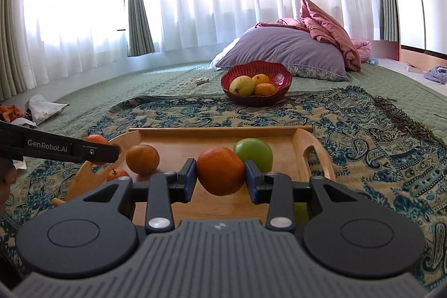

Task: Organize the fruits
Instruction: 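Lift the tangerine with the left gripper while the right gripper carries its tangerine over the tray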

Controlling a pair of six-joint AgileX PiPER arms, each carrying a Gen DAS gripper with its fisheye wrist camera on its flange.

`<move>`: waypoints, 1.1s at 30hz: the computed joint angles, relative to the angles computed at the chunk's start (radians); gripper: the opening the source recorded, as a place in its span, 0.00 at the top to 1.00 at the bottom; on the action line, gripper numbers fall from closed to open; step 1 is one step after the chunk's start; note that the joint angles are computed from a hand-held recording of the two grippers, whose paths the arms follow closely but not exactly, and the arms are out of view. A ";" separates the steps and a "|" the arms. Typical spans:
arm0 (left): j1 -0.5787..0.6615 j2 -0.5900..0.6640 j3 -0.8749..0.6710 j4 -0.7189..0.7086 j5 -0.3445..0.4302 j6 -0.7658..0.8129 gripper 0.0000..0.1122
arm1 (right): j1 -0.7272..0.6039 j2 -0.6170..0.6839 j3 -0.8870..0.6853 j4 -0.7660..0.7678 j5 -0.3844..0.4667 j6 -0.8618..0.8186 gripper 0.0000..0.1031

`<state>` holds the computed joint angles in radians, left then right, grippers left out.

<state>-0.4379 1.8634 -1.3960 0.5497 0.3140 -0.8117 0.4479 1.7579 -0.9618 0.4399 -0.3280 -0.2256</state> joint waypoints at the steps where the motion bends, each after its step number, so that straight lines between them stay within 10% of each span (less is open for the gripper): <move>1: 0.003 0.011 -0.012 -0.026 0.000 0.027 0.71 | -0.005 0.006 -0.012 -0.002 0.014 0.001 0.60; 13: 0.027 0.105 -0.095 -0.078 0.016 0.074 0.71 | -0.055 0.080 -0.109 -0.076 0.111 0.092 0.60; 33: 0.012 0.205 -0.186 -0.122 0.025 0.122 0.71 | -0.032 0.187 -0.232 0.197 0.152 -0.246 0.60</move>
<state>-0.4262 2.0689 -1.5820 0.4275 0.3394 -0.6895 0.4162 1.9450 -1.1942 0.6373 -0.1756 -0.4717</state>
